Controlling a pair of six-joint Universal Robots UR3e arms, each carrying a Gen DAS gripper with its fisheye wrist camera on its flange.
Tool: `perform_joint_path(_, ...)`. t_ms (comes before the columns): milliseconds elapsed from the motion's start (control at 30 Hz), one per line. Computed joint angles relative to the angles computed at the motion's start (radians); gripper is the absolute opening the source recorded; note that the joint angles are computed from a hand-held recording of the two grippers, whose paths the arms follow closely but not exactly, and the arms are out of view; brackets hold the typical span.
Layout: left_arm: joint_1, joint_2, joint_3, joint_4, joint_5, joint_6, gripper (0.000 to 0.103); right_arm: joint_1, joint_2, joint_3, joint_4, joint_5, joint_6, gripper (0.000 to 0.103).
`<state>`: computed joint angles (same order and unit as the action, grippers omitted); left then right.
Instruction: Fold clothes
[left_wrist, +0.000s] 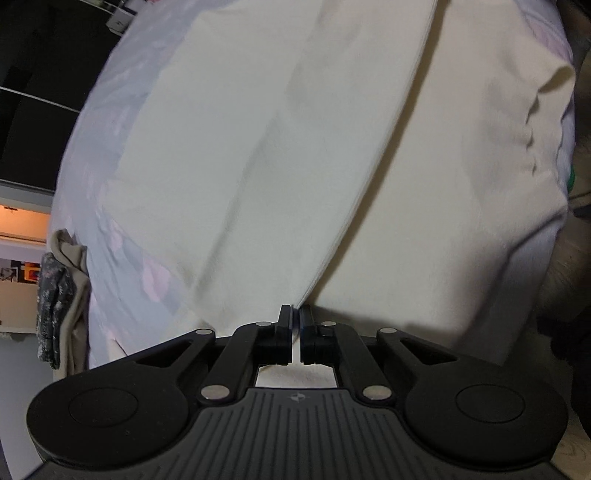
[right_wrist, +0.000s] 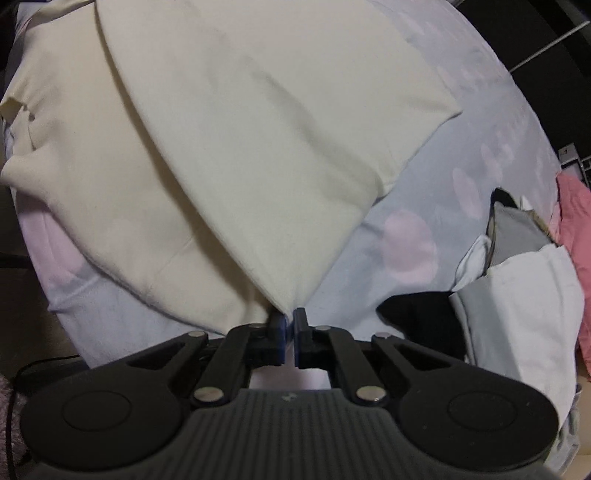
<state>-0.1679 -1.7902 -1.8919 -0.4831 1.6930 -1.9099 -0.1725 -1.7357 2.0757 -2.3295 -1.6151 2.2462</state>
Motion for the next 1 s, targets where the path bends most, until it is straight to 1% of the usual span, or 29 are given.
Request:
perform_joint_path(33, 0.007, 0.003, 0.016, -0.035, -0.002, -0.006, 0.005, -0.011, -0.007, -0.022, 0.050, 0.013, 0.015, 0.008)
perform_joint_path(67, 0.020, 0.011, 0.037, -0.080, -0.019, -0.024, 0.012, -0.027, -0.012, -0.054, 0.112, 0.028, 0.011, 0.008)
perform_joint_path(100, 0.042, 0.026, 0.066, -0.139, -0.054, -0.047, 0.020, -0.037, -0.020, -0.070, 0.146, 0.036, 0.004, 0.009)
perform_joint_path(167, 0.087, 0.053, 0.122, -0.234, -0.137, -0.097, 0.026, -0.072, -0.050, -0.101, 0.219, 0.068, -0.004, 0.014)
perform_joint_path(200, 0.109, 0.063, 0.151, -0.280, -0.178, -0.123, 0.027, -0.108, -0.059, -0.131, 0.270, 0.115, -0.007, 0.016)
perform_joint_path(233, 0.128, 0.066, 0.182, -0.317, -0.212, -0.147, 0.028, -0.146, -0.064, -0.164, 0.324, 0.167, -0.010, 0.023)
perform_joint_path(300, 0.169, 0.064, 0.249, -0.397, -0.274, -0.202, 0.028, -0.210, -0.087, -0.212, 0.410, 0.271, -0.004, 0.031)
perform_joint_path(367, 0.200, 0.048, 0.296, -0.424, -0.310, -0.260, 0.029, -0.243, -0.095, -0.244, 0.455, 0.347, 0.014, 0.032)
perform_joint_path(400, 0.213, 0.035, 0.322, -0.434, -0.317, -0.292, 0.029, -0.252, -0.093, -0.255, 0.465, 0.377, 0.031, 0.036)
perform_joint_path(433, 0.222, 0.028, 0.337, -0.432, -0.312, -0.313, 0.029, -0.250, -0.090, -0.259, 0.459, 0.391, 0.055, 0.045)
perform_joint_path(500, 0.238, 0.016, 0.366, -0.424, -0.299, -0.350, 0.029, -0.215, -0.066, -0.252, 0.387, 0.383, 0.130, 0.055)
perform_joint_path(567, 0.258, -0.004, 0.400, -0.391, -0.270, -0.366, 0.029, -0.176, -0.040, -0.256, 0.339, 0.362, 0.185, 0.056)
perform_joint_path(633, 0.282, -0.034, 0.454, -0.367, -0.240, -0.389, 0.029, -0.141, -0.011, -0.261, 0.301, 0.346, 0.223, 0.060)
perform_joint_path(733, 0.317, -0.105, 0.561, -0.338, -0.186, -0.434, 0.032, -0.091, 0.034, -0.273, 0.253, 0.314, 0.255, 0.062)
perform_joint_path(800, 0.341, -0.190, 0.674, -0.336, -0.134, -0.489, 0.046, -0.062, 0.063, -0.288, 0.232, 0.294, 0.286, 0.062)
perform_joint_path(833, 0.355, -0.232, 0.725, -0.337, -0.116, -0.514, 0.048, -0.055, 0.077, -0.290, 0.213, 0.290, 0.298, 0.062)
perform_joint_path(900, 0.378, -0.316, 0.844, -0.380, -0.077, -0.571, 0.048, -0.043, 0.106, -0.294, 0.175, 0.283, 0.320, 0.063)
perform_joint_path(1000, 0.395, -0.456, 1.065, -0.522, -0.029, -0.679, 0.048, -0.033, 0.126, -0.295, 0.138, 0.276, 0.350, 0.063)
